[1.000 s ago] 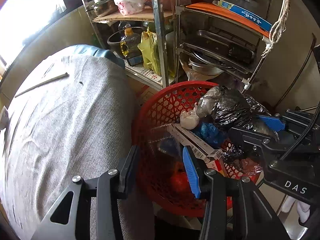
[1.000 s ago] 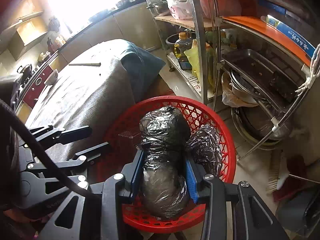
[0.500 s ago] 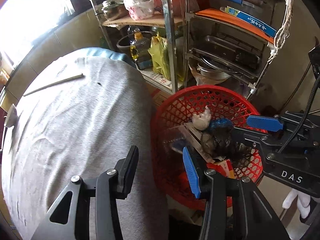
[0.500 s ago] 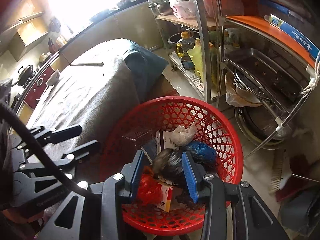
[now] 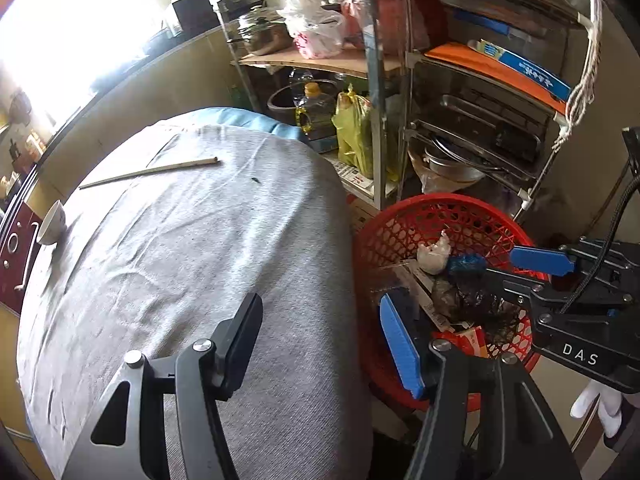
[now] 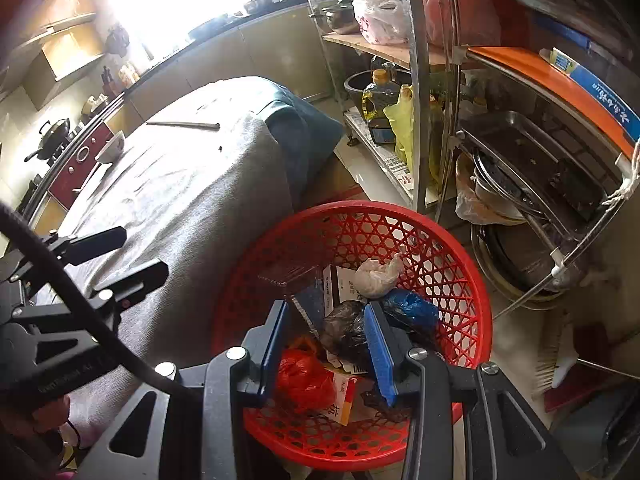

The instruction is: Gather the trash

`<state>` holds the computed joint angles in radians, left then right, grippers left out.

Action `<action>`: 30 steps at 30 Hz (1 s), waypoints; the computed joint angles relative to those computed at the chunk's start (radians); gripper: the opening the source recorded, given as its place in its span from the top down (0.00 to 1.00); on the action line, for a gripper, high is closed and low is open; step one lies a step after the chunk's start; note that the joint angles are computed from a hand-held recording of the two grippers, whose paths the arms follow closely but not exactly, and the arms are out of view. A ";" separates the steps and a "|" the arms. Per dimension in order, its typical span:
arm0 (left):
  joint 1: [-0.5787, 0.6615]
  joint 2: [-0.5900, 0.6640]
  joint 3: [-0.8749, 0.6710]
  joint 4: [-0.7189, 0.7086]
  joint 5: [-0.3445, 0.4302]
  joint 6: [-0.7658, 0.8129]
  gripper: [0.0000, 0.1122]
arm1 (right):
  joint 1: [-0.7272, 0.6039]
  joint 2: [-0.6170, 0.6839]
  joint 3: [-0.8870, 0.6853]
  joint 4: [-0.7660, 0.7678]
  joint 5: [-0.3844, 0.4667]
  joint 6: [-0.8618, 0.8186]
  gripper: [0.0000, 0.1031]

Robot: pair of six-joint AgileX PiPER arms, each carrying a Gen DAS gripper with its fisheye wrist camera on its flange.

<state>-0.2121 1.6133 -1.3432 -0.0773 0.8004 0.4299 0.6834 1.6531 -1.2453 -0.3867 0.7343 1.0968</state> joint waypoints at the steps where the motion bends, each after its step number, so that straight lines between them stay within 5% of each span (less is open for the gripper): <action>1: 0.003 -0.002 0.000 -0.002 0.001 0.000 0.44 | 0.004 0.005 -0.009 -0.004 0.011 0.002 0.58; 7: 0.007 -0.020 0.013 0.016 -0.007 -0.012 0.43 | 0.023 0.020 -0.044 -0.026 0.059 0.007 0.57; 10: 0.009 -0.049 0.042 0.044 -0.045 -0.033 0.31 | 0.028 0.021 -0.056 -0.030 0.069 0.006 0.56; 17: 0.061 -0.078 0.042 0.016 -0.041 0.002 0.31 | 0.048 0.038 -0.106 -0.046 0.098 -0.002 0.55; 30: 0.336 -0.131 0.039 -0.052 -0.017 0.055 0.31 | 0.150 0.173 -0.390 -0.083 0.162 -0.116 0.51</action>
